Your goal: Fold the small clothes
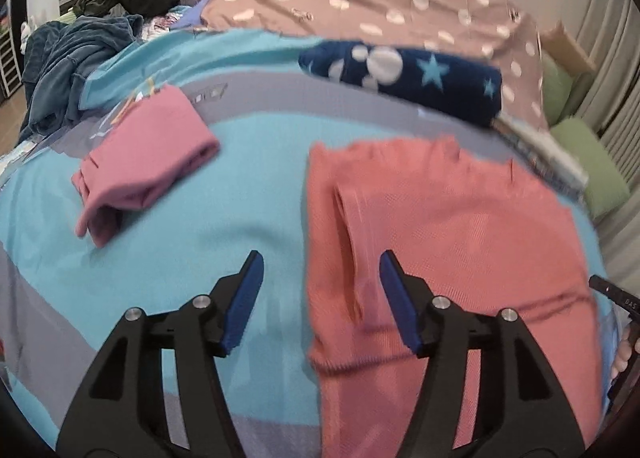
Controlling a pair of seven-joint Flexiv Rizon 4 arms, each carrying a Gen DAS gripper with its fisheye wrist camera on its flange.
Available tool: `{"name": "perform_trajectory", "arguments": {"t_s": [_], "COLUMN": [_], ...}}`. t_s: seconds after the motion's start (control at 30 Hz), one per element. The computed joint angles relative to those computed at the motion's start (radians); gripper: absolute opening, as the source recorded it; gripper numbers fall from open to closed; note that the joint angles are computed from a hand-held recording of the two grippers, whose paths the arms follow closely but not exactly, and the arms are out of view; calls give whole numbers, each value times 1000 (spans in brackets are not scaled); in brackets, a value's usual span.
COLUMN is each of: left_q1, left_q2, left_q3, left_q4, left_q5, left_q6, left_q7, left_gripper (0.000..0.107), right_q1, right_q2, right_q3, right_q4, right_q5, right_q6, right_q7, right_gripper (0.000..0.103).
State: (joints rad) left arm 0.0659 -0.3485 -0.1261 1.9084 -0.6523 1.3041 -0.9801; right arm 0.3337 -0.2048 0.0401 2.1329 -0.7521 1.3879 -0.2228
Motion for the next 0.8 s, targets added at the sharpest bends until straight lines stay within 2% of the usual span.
{"name": "perform_trajectory", "arguments": {"t_s": [0.03, 0.07, 0.13, 0.2, 0.27, 0.37, 0.43, 0.47, 0.5, 0.53, 0.57, 0.67, 0.7, 0.77, 0.8], "left_q1": [3, 14, 34, 50, 56, 57, 54, 47, 29, 25, 24, 45, 47, 4, -25], "left_q2": [-13, -25, -62, -107, -155, -219, -256, -269, -281, -285, -281, -238, -235, -263, -282], "left_q3": [3, -7, -26, -36, -38, -44, -45, -37, -18, -17, -20, -74, -80, -6, 39], "left_q4": [-25, -48, -105, -169, -236, -324, -378, -398, -417, -425, -420, -349, -342, -385, -411], "left_q5": [-1, -14, -44, -67, -75, -69, -53, -36, -1, 17, 24, -29, -42, 54, 120], "left_q6": [-16, -33, -72, -136, -193, -262, -316, -330, -329, -326, -308, -161, -137, -170, -187], "left_q7": [-14, -9, 1, -11, -37, -68, -89, -105, -126, -122, -113, -31, -16, -85, -125], "left_gripper": [62, 62, 62, 61, 60, 57, 41, 24, 7, 7, 7, 6, 6, 6, 7], "right_q1": [-7, -32, -125, -211, -249, -293, -342, -344, -324, -300, -263, -135, -91, -47, -53], "right_q2": [-8, -29, -93, -156, -208, -278, -320, -334, -333, -329, -316, -264, -253, -259, -273], "right_q3": [-9, 14, 135, 242, 284, 340, 414, 429, 411, 385, 341, 177, 118, 55, 64], "right_q4": [-8, -25, -91, -170, -235, -309, -362, -386, -396, -406, -405, -348, -340, -359, -375], "right_q5": [-7, 51, 258, 400, 476, 569, 622, 636, 628, 624, 618, 591, 575, 540, 550], "right_q6": [32, 68, 105, 77, 51, 94, 92, 76, 56, 29, 15, 119, 109, 13, -34], "right_q7": [5, -53, -236, -359, -422, -499, -570, -600, -604, -603, -580, -522, -501, -470, -479], "right_gripper": [30, 37, 43, 45, 45, 49, 50, 48, 43, 13, 5, 4, 4, 4, 4]}}
